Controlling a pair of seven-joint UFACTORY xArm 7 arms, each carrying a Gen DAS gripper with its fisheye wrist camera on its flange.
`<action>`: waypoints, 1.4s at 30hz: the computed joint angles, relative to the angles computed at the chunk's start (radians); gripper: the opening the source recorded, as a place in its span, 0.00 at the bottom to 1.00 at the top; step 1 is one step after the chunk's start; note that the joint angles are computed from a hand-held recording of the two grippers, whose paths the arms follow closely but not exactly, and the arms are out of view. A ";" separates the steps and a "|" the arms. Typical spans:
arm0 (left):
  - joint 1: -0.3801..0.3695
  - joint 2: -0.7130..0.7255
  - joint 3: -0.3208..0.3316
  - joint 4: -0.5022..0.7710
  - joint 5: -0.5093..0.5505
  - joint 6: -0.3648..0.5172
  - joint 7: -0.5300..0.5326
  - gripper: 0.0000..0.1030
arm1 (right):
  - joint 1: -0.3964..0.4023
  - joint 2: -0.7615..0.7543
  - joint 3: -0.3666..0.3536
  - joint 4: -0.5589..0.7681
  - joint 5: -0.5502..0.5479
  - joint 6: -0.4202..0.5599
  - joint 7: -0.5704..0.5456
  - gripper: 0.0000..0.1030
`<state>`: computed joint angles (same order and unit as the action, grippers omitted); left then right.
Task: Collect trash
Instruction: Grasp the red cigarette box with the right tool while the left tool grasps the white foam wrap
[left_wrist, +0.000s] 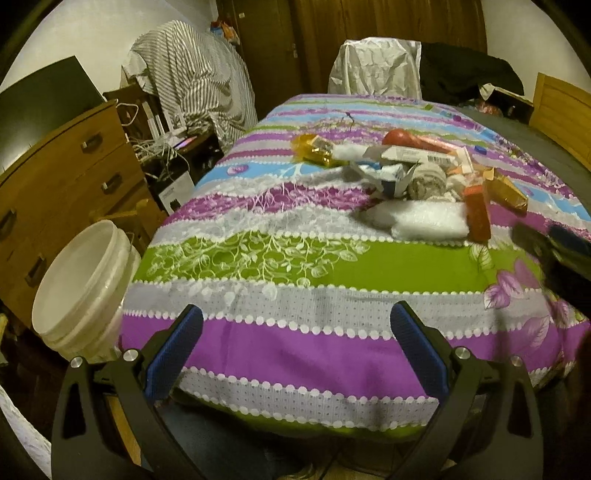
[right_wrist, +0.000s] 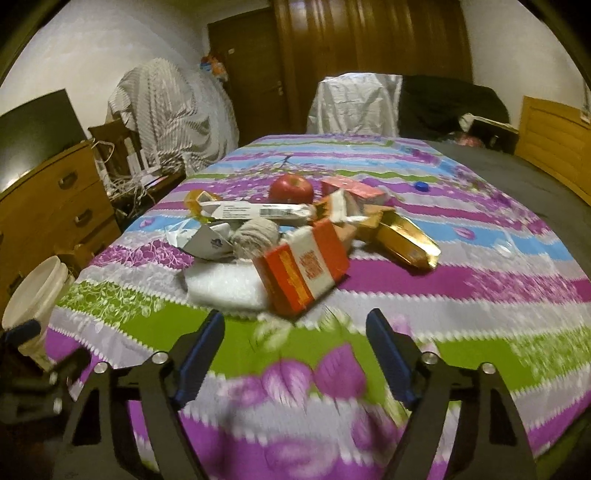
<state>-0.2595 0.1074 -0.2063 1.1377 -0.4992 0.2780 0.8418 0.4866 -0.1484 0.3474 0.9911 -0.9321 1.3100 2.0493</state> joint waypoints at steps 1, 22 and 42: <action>-0.002 0.005 0.004 0.002 0.013 0.001 -0.012 0.95 | -0.008 0.003 -0.012 0.001 -0.008 -0.020 -0.012 0.76; 0.068 0.080 -0.068 0.109 -0.081 0.141 0.068 0.95 | -0.179 -0.239 -0.002 -0.278 -0.053 -0.346 0.317 0.26; -0.011 0.488 -0.123 0.684 -0.050 0.751 0.386 0.46 | -0.217 -0.506 0.266 -0.371 0.131 -0.352 0.377 0.25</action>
